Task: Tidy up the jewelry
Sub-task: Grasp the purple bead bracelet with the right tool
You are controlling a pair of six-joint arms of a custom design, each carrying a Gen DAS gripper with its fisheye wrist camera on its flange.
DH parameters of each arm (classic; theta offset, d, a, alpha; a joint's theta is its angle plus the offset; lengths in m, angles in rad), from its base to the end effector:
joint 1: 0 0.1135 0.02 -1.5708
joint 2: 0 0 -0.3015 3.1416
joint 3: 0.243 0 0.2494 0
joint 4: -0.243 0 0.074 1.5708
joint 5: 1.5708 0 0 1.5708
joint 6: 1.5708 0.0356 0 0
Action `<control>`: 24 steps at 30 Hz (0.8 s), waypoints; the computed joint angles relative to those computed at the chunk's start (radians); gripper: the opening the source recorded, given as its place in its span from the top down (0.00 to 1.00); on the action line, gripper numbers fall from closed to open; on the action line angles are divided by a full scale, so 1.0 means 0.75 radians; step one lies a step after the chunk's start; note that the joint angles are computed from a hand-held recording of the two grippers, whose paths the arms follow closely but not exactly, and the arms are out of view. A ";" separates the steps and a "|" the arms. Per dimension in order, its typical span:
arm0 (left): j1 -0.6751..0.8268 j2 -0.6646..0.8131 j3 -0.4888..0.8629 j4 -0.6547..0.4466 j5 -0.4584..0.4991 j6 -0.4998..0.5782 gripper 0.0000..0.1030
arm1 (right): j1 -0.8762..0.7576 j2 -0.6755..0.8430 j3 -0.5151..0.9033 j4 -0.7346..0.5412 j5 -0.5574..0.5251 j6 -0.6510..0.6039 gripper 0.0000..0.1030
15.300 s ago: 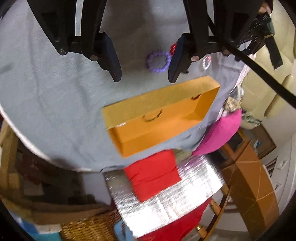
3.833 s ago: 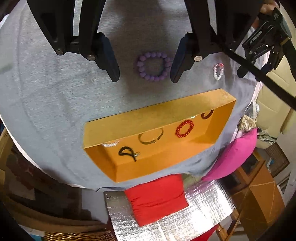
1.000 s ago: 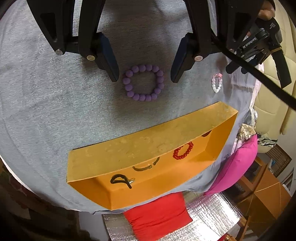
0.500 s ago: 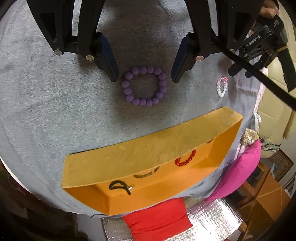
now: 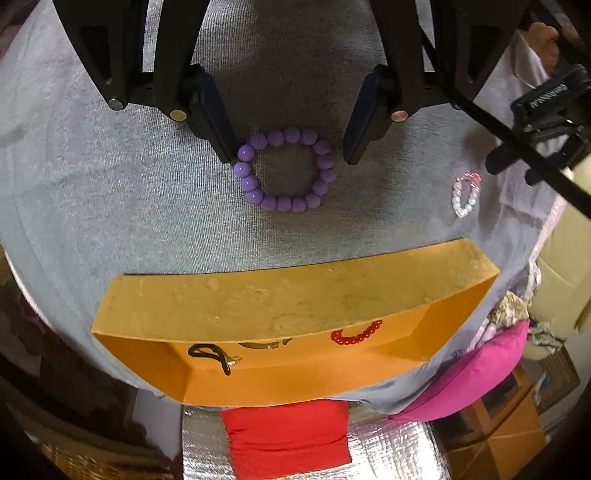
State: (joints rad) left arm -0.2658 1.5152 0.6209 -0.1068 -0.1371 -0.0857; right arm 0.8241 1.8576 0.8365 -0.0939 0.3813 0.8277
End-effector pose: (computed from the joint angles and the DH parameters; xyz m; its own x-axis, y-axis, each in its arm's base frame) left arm 0.2527 -0.0637 0.1713 -0.8257 0.1369 -0.5473 0.1189 0.9905 0.0685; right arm 0.2339 0.2332 0.1315 -0.8323 0.1069 -0.5439 0.0635 0.9932 0.0981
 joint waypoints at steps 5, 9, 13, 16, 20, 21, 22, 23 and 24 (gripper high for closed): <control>-0.010 0.000 0.003 -0.001 -0.006 -0.005 0.16 | 0.028 0.028 0.028 -0.043 0.066 -0.006 0.44; -0.031 0.005 0.009 -0.002 -0.018 -0.007 0.16 | 0.022 0.020 0.011 -0.041 0.085 -0.009 0.49; -0.056 0.004 0.007 0.001 -0.034 -0.013 0.16 | -0.004 -0.002 -0.020 -0.027 0.084 -0.002 0.49; -0.072 0.009 0.008 0.008 -0.049 -0.011 0.16 | -0.023 -0.024 -0.049 -0.018 0.080 0.011 0.49; -0.088 0.016 0.012 0.013 -0.058 -0.011 0.16 | -0.036 -0.046 -0.077 -0.003 0.066 0.026 0.49; -0.097 0.016 0.012 0.012 -0.063 -0.016 0.16 | -0.038 -0.048 -0.079 -0.001 0.061 0.025 0.49; -0.103 0.018 0.014 0.011 -0.066 -0.020 0.16 | -0.038 -0.047 -0.077 -0.005 0.059 0.022 0.49; -0.109 0.021 0.016 0.010 -0.067 -0.022 0.16 | -0.037 -0.044 -0.071 -0.011 0.059 0.020 0.49; -0.114 0.022 0.017 0.012 -0.068 -0.024 0.16 | -0.035 -0.042 -0.069 -0.013 0.059 0.020 0.48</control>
